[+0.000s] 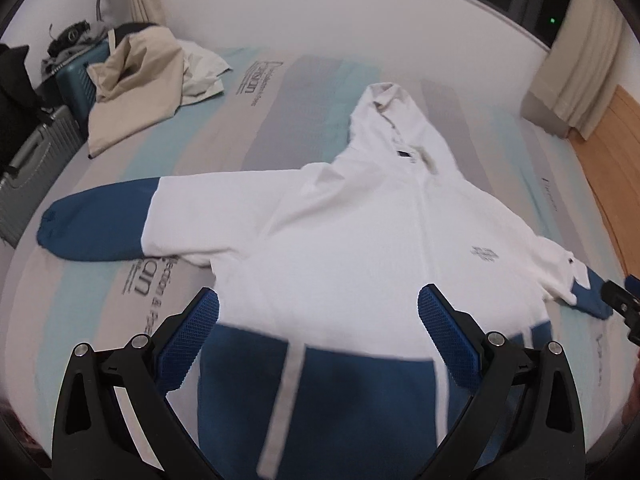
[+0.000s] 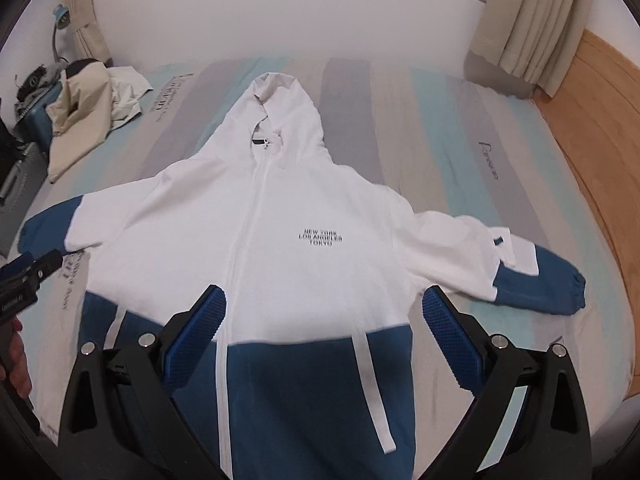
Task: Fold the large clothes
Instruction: 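Lower the left gripper onto a blue sleeve cuff and close it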
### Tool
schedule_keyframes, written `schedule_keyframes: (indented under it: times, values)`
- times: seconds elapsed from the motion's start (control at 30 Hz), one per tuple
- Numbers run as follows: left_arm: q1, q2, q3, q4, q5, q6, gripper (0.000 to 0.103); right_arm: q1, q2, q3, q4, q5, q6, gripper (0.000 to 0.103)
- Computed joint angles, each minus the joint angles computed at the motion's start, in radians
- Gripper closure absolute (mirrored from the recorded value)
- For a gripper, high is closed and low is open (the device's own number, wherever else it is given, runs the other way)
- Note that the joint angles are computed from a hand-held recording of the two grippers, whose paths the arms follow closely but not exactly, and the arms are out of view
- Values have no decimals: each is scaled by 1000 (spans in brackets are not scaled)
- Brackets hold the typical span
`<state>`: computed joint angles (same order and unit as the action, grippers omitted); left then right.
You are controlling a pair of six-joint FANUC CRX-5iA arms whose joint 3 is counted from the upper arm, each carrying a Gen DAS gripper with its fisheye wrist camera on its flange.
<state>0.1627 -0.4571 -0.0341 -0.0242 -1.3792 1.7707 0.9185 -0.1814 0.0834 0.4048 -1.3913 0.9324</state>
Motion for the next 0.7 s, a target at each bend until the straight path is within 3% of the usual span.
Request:
schedule_keyframes:
  times: [0.07, 0.2, 0.37, 0.57, 0.7]
  values:
    - [85, 14, -45, 59, 50, -53, 6, -1, 38, 14, 17, 7, -1, 8]
    - [193, 22, -118, 72, 127, -105, 6, -21, 100, 50, -1, 16, 13, 8]
    - [431, 36, -184, 86, 193, -222, 6, -33, 153, 68, -23, 59, 59, 8]
    - [721, 95, -175, 110, 261, -384, 6, -47, 239, 122, -48, 65, 84, 8]
    - [854, 147, -149, 131, 310, -491, 6, -58, 301, 174, -76, 72, 102, 8]
